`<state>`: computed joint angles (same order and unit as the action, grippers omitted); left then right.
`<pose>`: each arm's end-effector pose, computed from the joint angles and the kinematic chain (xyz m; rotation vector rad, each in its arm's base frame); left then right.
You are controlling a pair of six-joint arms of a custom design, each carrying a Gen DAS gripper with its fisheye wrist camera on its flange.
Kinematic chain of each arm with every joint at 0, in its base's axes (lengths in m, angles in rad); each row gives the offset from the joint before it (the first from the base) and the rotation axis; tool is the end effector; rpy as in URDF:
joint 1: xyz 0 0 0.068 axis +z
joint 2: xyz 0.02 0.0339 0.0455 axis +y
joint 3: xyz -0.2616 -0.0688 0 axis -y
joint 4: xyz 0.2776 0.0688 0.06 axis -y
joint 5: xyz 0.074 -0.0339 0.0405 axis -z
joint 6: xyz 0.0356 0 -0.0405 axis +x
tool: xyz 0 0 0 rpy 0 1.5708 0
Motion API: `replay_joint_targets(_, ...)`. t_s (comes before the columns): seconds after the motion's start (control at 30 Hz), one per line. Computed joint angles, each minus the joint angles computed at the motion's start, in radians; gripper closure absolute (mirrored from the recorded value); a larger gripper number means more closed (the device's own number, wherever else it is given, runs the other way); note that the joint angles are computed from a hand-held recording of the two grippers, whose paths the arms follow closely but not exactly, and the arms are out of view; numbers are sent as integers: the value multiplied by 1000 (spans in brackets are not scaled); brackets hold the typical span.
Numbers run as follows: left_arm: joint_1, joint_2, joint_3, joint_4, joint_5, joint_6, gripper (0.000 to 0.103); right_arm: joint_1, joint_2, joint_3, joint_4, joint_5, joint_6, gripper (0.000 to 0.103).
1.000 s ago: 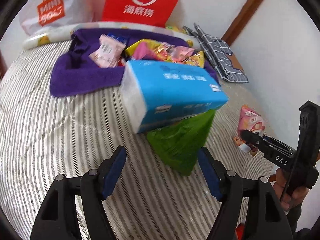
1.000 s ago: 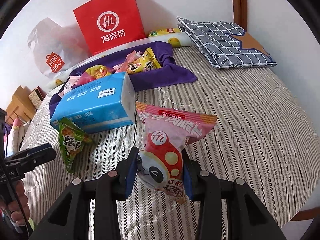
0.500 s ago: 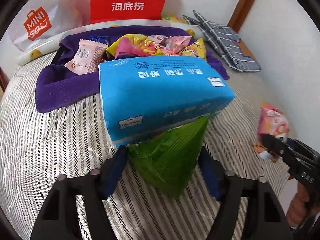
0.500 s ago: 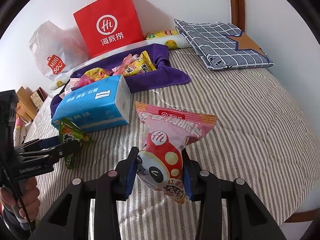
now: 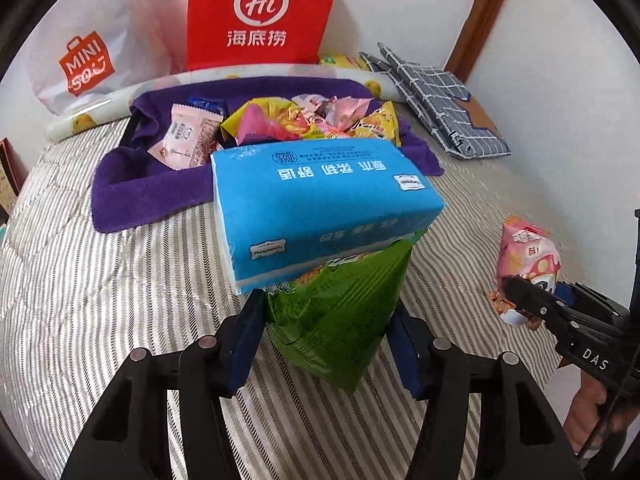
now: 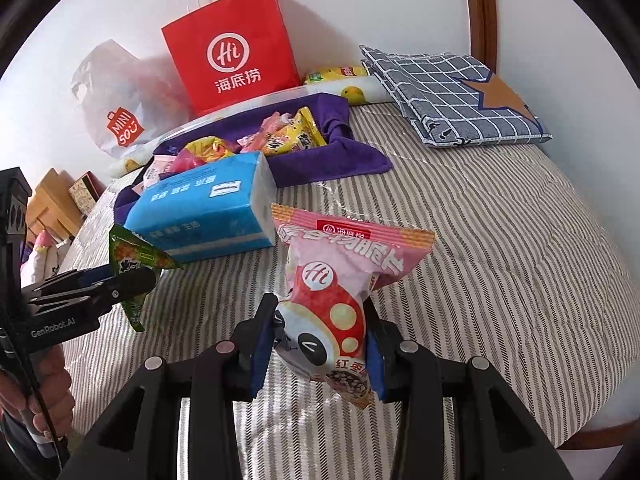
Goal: Organize snacks
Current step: 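Grasp the green triangular bag with the left tool while the right tool holds the panda bag, then carry the green bag with the left tool while the right tool carries the panda bag to the towel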
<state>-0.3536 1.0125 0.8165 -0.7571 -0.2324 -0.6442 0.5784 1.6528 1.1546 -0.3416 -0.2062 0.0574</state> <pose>0.2170 -0.0714 0.2516 -0.4522 2.4499 -0.1249 0.3197 0.2175 0.2132 -0.7267 2.3487 0.5353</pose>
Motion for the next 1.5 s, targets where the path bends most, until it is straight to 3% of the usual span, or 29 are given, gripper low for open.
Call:
replay_joint_targets(0.53, -35, -128, 7, -129, -53, -63, 45, 36, -73, -39, -1, 17, 10, 65)
replay_joint_targets(1.5, -59, -204, 25, -204, -84, -94, 45, 50, -132, -63, -4, 24, 10, 65)
